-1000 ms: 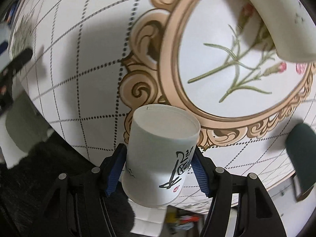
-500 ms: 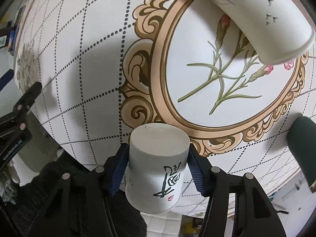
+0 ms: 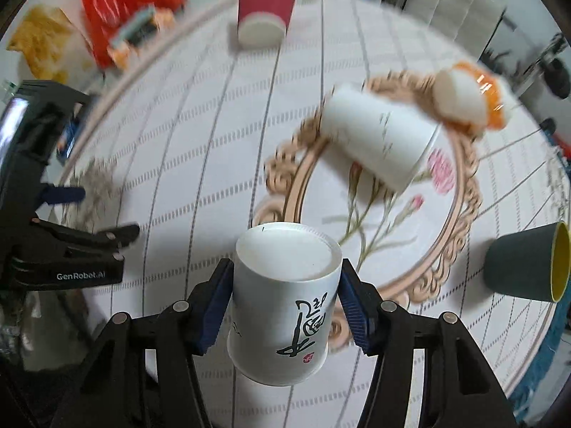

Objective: Flip cup upside down
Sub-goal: 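Lower the inverted calligraphy cup onto the tablecloth and open the right tool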

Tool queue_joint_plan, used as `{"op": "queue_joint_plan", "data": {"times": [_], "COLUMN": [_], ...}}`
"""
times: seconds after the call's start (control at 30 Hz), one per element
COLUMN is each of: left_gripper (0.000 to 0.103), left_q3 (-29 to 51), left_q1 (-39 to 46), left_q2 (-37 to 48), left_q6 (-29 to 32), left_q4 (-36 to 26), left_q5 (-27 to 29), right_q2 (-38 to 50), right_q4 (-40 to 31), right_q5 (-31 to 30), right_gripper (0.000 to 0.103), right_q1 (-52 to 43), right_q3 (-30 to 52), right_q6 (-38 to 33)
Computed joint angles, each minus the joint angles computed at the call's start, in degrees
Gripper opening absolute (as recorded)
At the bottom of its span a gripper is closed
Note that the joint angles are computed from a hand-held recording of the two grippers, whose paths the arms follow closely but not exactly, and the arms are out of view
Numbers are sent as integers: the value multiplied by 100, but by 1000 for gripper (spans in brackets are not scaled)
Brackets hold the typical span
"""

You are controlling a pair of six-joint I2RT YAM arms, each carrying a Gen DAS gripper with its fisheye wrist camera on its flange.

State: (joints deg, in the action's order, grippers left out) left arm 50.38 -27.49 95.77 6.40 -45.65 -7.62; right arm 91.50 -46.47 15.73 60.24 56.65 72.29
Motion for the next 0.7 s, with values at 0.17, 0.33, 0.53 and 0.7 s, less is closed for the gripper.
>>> {"op": "queue_joint_plan", "data": {"times": [0.17,0.33,0.53,0.7], "left_gripper": [91,91,91,91], "left_q3": [46,-81,-237,-269], "left_q1": [84,-129,-360,-674], "left_q2": [130,26,-213,-471], "left_q6": [90,-12,-215,-496], "left_q4": [22,26,-23,-196], "left_q5": [-39,-73,-43,24], "right_q2": [565,851,899,860], "right_q4": [-281,-513,-475,-420], "right_q5": [1377,1770,1703,1570], "right_gripper": [61,61,61,62], "right_q1": [887,1425,1612,1677], "right_q3": [309,417,399,321], "right_q6": [1056,1640,1721,1853]}}
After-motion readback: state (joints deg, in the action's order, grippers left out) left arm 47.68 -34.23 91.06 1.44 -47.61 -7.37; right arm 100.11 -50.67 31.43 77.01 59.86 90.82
